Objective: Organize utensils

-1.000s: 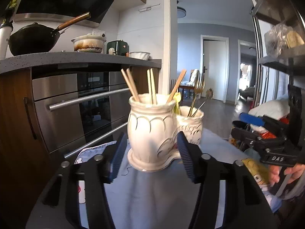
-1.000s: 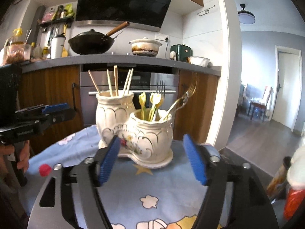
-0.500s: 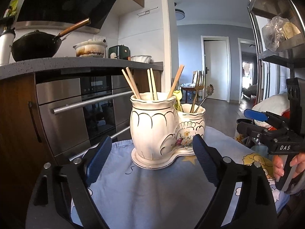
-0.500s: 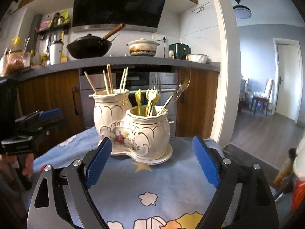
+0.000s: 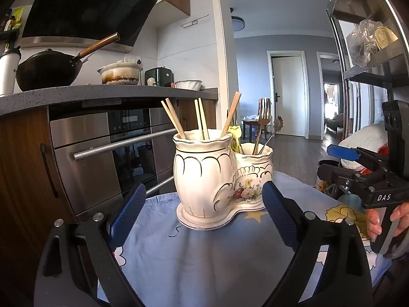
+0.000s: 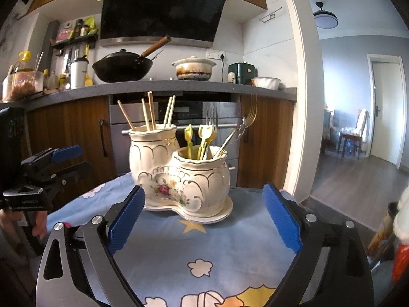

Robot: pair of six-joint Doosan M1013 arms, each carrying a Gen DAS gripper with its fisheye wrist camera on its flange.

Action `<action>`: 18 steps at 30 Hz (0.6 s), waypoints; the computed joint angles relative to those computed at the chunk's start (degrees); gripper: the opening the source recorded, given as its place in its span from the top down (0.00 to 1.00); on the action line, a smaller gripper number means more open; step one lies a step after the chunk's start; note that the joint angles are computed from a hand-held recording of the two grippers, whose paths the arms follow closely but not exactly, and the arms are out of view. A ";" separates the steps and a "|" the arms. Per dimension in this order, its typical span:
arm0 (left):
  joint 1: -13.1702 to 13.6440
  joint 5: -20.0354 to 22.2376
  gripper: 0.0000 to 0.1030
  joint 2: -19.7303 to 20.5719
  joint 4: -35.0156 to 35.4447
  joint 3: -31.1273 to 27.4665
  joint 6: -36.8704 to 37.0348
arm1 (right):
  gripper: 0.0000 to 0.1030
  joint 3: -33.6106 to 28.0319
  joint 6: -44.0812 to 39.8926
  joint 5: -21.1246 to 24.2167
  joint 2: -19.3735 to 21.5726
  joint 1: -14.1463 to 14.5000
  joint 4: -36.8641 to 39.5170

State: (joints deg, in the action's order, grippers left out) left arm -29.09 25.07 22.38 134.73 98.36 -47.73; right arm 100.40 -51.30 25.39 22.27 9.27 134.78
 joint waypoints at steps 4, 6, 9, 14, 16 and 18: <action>-0.02 -0.13 0.11 0.01 -0.31 -0.02 0.28 | 0.09 0.02 -0.01 0.03 -0.01 0.00 0.02; -0.03 -0.18 0.11 0.00 -0.42 -0.03 0.34 | 0.09 0.01 -0.03 0.04 0.00 0.00 0.02; -0.03 -0.19 0.11 0.02 -0.46 -0.06 0.38 | 0.09 0.09 -0.21 0.15 -0.07 0.00 0.13; 0.01 -0.37 0.11 -0.01 -0.73 -0.08 0.58 | 0.09 0.09 -0.22 0.12 -0.07 0.01 0.14; 0.01 -0.37 0.10 0.00 -0.80 -0.10 0.67 | 0.09 0.09 -0.23 0.12 -0.06 0.01 0.15; 0.01 -0.37 0.08 0.00 -0.80 -0.10 0.67 | 0.09 0.09 -0.23 0.12 -0.06 0.01 0.15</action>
State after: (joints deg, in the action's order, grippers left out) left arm -29.07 24.70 22.38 133.93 98.26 -47.06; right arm 100.49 -51.52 25.51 22.21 9.28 134.93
